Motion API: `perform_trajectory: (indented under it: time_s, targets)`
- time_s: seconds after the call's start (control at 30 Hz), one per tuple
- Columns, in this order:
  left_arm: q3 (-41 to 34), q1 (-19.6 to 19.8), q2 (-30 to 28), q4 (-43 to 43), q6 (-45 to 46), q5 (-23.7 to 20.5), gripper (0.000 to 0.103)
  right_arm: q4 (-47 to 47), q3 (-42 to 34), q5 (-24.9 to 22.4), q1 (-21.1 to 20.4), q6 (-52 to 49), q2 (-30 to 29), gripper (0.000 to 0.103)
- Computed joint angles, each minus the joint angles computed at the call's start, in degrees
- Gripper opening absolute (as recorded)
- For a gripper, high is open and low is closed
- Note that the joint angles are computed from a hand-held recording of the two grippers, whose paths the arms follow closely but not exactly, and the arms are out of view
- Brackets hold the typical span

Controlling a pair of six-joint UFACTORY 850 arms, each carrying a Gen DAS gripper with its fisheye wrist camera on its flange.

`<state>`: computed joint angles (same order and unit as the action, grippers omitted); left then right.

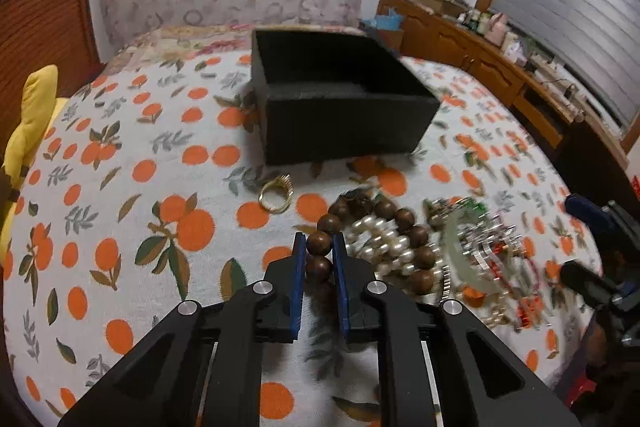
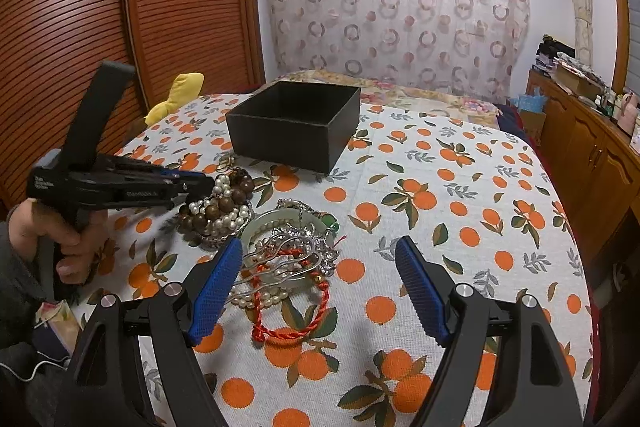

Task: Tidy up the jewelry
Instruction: 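Lower the left tool onto the brown bead bracelet and close on it, then lift the bead bracelet with the left tool while the right tool grasps silver chain jewelry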

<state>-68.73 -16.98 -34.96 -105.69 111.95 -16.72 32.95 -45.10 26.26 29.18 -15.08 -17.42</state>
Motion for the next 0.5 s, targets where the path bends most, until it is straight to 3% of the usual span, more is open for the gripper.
perform_trajectory:
  time_s: [0.33,0.5]
  targets:
    - [5.33,-0.17,7.38,-10.98,12.17,-6.92,0.012,-2.68,-0.99,-0.85,-0.12,1.39,-0.71,0.081]
    - [7.78,0.19,10.21,-14.43,15.38,-9.39,0.012,-6.82,-2.02,-2.35,-0.85,4.40,-2.06,0.072]
